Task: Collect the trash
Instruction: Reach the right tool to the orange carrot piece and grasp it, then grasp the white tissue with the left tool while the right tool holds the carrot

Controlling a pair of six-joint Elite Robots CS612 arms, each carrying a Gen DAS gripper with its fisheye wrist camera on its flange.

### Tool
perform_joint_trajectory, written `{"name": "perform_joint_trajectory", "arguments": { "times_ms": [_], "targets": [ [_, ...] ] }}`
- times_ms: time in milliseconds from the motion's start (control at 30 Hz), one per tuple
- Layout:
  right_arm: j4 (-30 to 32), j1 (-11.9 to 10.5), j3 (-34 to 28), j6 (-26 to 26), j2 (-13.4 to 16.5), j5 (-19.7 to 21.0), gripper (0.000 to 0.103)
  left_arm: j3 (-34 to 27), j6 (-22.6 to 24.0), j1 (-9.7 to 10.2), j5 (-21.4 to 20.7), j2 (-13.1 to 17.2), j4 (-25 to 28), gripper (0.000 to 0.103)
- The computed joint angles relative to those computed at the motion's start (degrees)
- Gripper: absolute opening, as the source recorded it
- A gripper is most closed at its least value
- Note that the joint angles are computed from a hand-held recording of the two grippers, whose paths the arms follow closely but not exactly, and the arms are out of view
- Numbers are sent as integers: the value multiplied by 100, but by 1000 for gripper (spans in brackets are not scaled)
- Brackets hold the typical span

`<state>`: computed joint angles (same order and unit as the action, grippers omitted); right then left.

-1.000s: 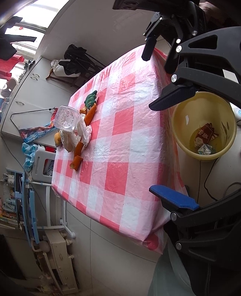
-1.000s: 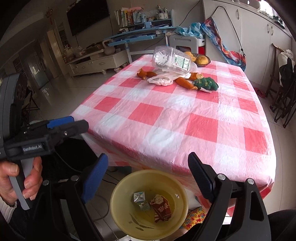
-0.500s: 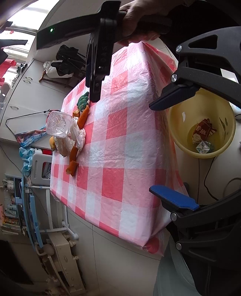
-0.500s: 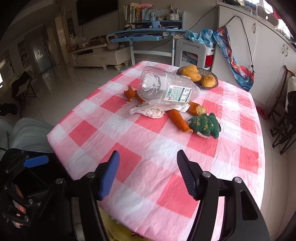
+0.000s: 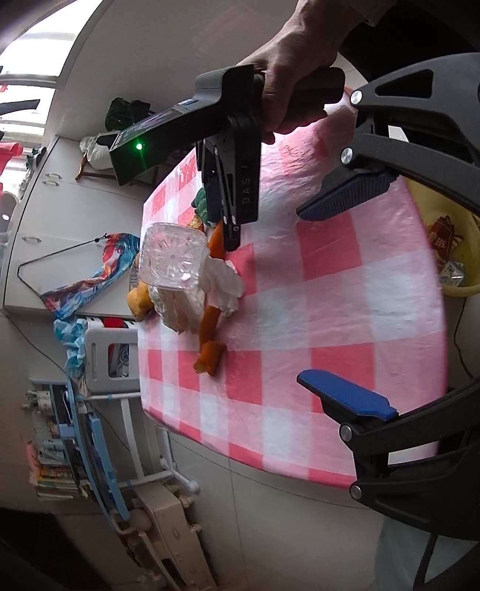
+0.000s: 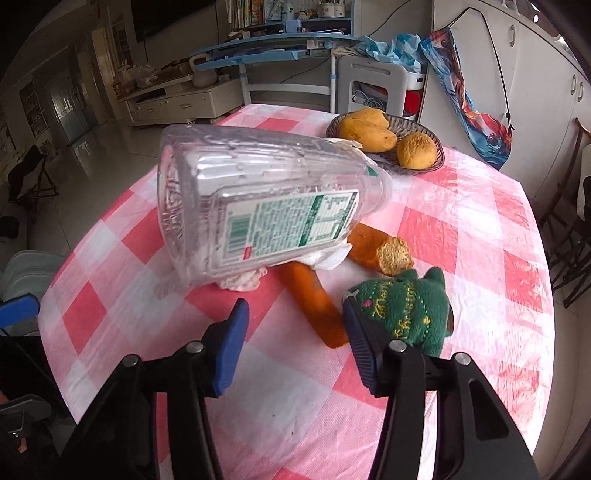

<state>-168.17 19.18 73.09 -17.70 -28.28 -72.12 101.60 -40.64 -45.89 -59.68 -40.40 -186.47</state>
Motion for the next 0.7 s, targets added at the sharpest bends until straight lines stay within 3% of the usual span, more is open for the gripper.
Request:
{"name": "perform_joint_trajectory", "arguments": {
  "times_ms": [233,300,400,433,467,700],
  "targets": [
    [124,29,24,-413,-16,-64,33,-1025,1257,232,89,469,792,79],
    [202,2,21,-360,-26,24,25,-1211,1474,271,72,582,838,73],
    [365,-38,-16,-303,-34,157,20,-1399,1516,351,-75,690,1021,38],
    [392,-43,-9,-313,-44,164,19,-1431,1445,394,-222,699,1091,14],
    [434,-47,-27,-329,-43,166,19,-1436,1331,440,-374,700,1098,2],
    [729,-110,8,-276,-107,405,19,-910,1145,490,-695,480,43,2]
  ]
}}
